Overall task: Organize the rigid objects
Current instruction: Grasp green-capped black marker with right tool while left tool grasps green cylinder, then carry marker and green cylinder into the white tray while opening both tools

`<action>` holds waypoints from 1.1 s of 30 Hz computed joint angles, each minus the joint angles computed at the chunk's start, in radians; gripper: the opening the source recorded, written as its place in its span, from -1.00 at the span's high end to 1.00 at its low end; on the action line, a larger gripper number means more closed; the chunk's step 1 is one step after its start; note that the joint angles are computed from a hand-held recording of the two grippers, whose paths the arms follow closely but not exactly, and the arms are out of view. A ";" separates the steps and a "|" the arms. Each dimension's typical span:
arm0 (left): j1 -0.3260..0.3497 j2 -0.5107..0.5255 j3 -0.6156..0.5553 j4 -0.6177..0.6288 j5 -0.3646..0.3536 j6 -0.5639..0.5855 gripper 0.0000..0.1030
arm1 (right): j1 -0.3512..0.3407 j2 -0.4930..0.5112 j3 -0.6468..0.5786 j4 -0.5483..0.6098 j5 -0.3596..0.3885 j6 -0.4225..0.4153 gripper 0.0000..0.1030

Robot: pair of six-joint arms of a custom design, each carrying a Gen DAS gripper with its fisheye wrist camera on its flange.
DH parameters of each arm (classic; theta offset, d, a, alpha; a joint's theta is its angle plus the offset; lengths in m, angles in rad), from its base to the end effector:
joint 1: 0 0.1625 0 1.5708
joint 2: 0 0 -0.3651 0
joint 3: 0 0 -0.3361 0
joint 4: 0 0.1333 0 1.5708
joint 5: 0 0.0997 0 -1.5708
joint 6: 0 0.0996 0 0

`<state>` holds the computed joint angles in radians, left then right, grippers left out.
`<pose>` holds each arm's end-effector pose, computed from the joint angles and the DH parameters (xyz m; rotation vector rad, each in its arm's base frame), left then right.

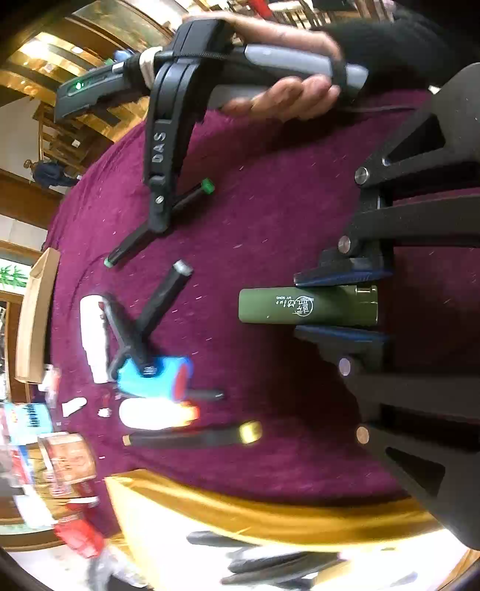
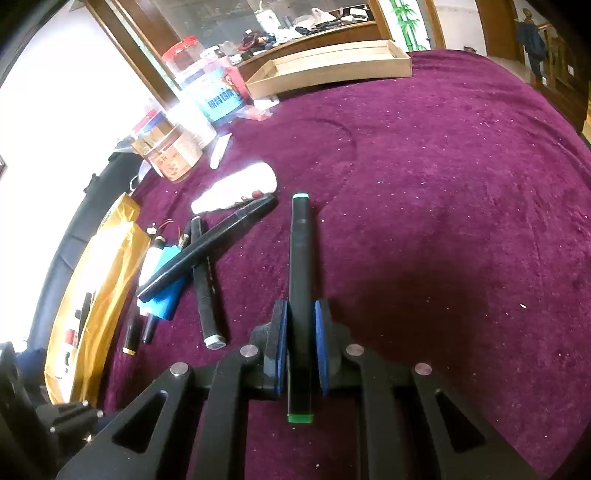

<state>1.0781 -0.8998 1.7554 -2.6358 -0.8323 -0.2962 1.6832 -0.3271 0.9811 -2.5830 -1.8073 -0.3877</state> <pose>-0.0885 -0.5884 0.1434 0.1423 2.4674 -0.6068 0.1923 -0.7228 0.0196 0.6400 -2.7514 0.4604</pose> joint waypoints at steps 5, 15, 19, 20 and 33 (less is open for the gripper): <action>-0.005 -0.046 0.041 -0.014 -0.073 -0.025 0.66 | -0.010 -0.007 0.010 -0.003 0.031 0.000 0.75; -0.061 -0.196 0.158 -0.102 -0.076 -0.014 0.66 | 0.031 -0.154 0.270 -0.140 0.092 0.092 0.75; -0.061 -0.244 0.192 -0.136 -0.076 -0.008 0.66 | 0.043 -0.221 0.425 -0.230 0.183 0.140 0.75; -0.063 -0.256 0.200 -0.139 -0.073 -0.012 0.66 | 0.047 -0.231 0.456 -0.247 0.210 0.150 0.75; -0.034 -0.405 0.274 -0.158 -0.043 -0.059 0.66 | 0.127 -0.173 0.491 -0.251 0.254 0.120 0.74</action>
